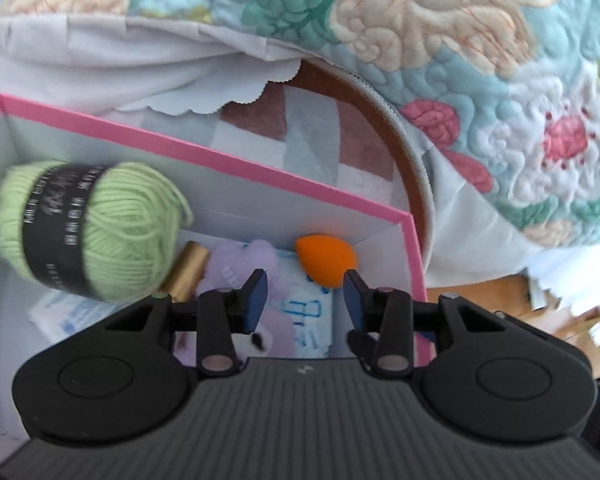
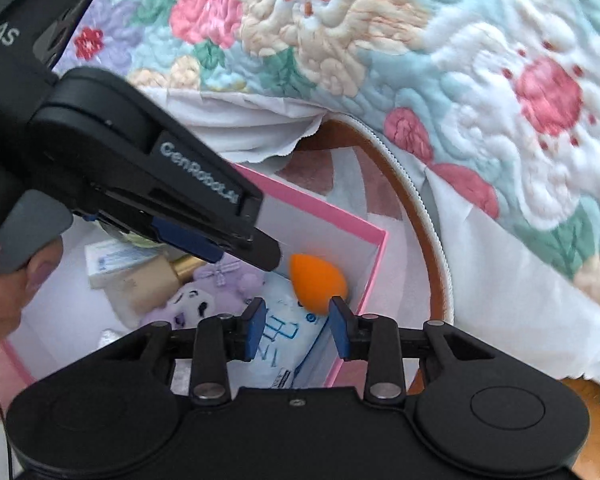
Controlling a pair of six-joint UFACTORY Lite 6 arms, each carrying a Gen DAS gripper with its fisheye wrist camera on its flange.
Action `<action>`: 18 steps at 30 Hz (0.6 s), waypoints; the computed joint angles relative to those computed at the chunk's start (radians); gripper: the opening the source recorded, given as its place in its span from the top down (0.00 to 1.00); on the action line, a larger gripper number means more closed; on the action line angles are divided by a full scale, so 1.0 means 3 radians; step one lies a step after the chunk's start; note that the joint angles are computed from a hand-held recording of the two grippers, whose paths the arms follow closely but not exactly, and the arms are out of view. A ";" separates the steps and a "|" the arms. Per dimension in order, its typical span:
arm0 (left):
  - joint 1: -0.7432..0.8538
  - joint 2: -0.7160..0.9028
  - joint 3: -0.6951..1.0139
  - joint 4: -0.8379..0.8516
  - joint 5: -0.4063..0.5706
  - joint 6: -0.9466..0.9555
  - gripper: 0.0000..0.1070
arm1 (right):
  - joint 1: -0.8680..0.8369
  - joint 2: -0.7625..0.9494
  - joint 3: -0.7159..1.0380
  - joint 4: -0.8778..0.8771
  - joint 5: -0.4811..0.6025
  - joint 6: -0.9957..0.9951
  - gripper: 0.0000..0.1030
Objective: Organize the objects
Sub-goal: 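Open the right gripper to drop the sponge beside the plush doll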
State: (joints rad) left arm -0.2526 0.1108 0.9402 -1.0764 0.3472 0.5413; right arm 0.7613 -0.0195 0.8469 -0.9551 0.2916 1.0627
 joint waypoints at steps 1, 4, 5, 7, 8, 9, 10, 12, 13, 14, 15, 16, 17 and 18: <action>-0.0018 -0.0056 -0.0013 0.0253 0.0007 -0.0235 0.59 | 0.0001 -0.0067 -0.0061 0.0039 -0.0032 0.0017 0.62; -0.0038 -0.0266 -0.0101 0.0796 0.0082 -0.0761 0.56 | 0.0009 -0.0235 -0.0197 0.0158 -0.0107 0.0099 0.62; -0.0031 -0.0357 -0.0142 0.0948 0.0137 -0.0902 0.57 | 0.0039 -0.0272 -0.0215 0.0187 -0.0103 0.0140 0.62; 0.0003 -0.0607 -0.0236 0.1217 0.0349 -0.1048 0.57 | 0.0137 -0.0418 -0.0339 0.0056 -0.0082 0.0428 0.61; 0.0016 -0.0774 -0.0313 0.1312 0.0421 -0.1094 0.57 | 0.0220 -0.0478 -0.0385 -0.0106 -0.0040 0.0689 0.61; 0.0035 -0.0969 -0.0392 0.1457 0.0513 -0.1209 0.56 | 0.0227 -0.0676 -0.0528 -0.0136 0.0005 0.0810 0.60; 0.0063 -0.1130 -0.0434 0.1611 0.0634 -0.1340 0.56 | 0.0257 -0.0735 -0.0561 -0.0144 0.0027 0.0926 0.60; 0.0152 -0.1475 -0.0523 0.1814 0.0876 -0.1490 0.56 | 0.0340 -0.0983 -0.0690 -0.0001 0.0078 0.1022 0.60; 0.0206 -0.1604 -0.0524 0.1918 0.0987 -0.1561 0.56 | 0.0408 -0.1098 -0.0731 0.0041 0.0154 0.1085 0.60; 0.0182 -0.1765 -0.0526 0.2112 0.1094 -0.1754 0.55 | 0.0532 -0.1269 -0.0780 0.0140 0.0307 0.1104 0.60; 0.0172 -0.1970 -0.0564 0.2280 0.1209 -0.1906 0.55 | 0.0631 -0.1392 -0.0796 0.0226 0.0433 0.1098 0.60; 0.0248 -0.2206 -0.0621 0.2370 0.1372 -0.1935 0.54 | 0.0733 -0.1513 -0.0805 0.0320 0.0574 0.1060 0.60; 0.0287 -0.2381 -0.0640 0.2463 0.1507 -0.1992 0.54 | 0.0827 -0.1564 -0.0769 0.0387 0.0697 0.1026 0.60; 0.0334 -0.2527 -0.0620 0.2524 0.1659 -0.2031 0.53 | 0.0920 -0.1583 -0.0707 0.0447 0.0817 0.0977 0.59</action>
